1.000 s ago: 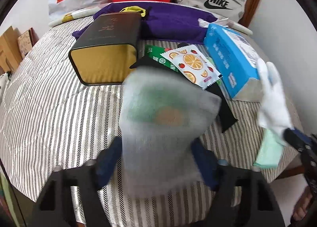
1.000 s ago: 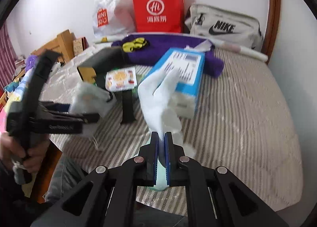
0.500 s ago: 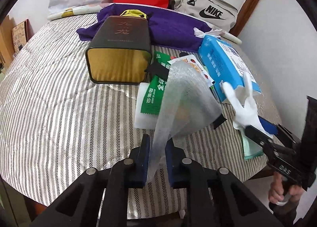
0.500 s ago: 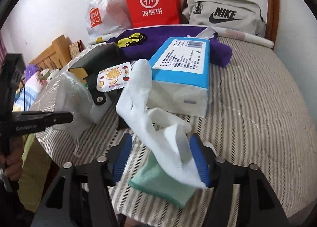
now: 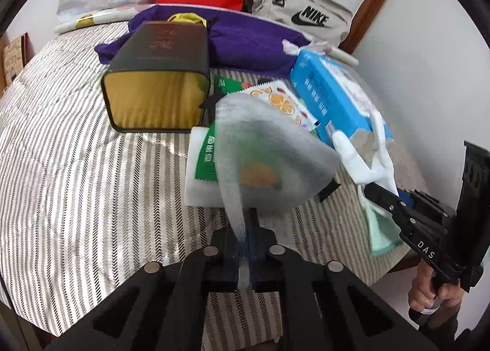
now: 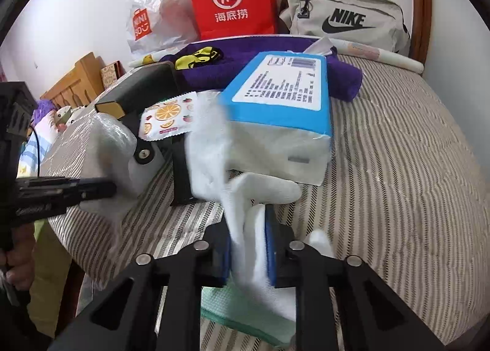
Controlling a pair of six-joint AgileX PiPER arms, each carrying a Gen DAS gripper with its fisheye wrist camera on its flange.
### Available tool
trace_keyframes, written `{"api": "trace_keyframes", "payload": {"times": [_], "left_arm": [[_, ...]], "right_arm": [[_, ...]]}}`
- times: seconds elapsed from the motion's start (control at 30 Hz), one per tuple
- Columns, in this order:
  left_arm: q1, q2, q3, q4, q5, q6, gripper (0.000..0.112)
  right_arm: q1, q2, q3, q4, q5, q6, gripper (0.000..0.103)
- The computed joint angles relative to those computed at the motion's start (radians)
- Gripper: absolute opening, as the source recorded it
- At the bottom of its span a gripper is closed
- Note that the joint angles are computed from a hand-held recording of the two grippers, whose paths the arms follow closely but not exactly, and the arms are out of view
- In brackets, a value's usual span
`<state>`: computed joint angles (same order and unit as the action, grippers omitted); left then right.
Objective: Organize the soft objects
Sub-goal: 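Carry the mesh bag with the left gripper while the right carries the socks to the towel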
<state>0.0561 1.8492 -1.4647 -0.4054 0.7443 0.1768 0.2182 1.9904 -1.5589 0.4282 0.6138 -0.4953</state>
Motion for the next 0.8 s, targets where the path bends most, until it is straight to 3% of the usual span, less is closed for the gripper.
{"api": "trace_keyframes", "payload": {"times": [0.1, 0.43, 0.8], "left_arm": [[0.029, -0.033, 0.017, -0.064, 0.011, 0.050, 0.005], [0.063, -0.112, 0.004, -0.069, 0.029, 0.061, 0.005], [0.072, -0.092, -0.073, -0.096, 0.079, 0.072, 0.003]], "right_arm": [[-0.011, -0.040, 0.021, 0.020, 0.010, -0.029, 0.015], [-0.022, -0.142, 0.020, 0.057, 0.039, -0.062, 0.014], [-0.020, -0.157, -0.076, 0.045, 0.096, -0.024, 0.014]]}}
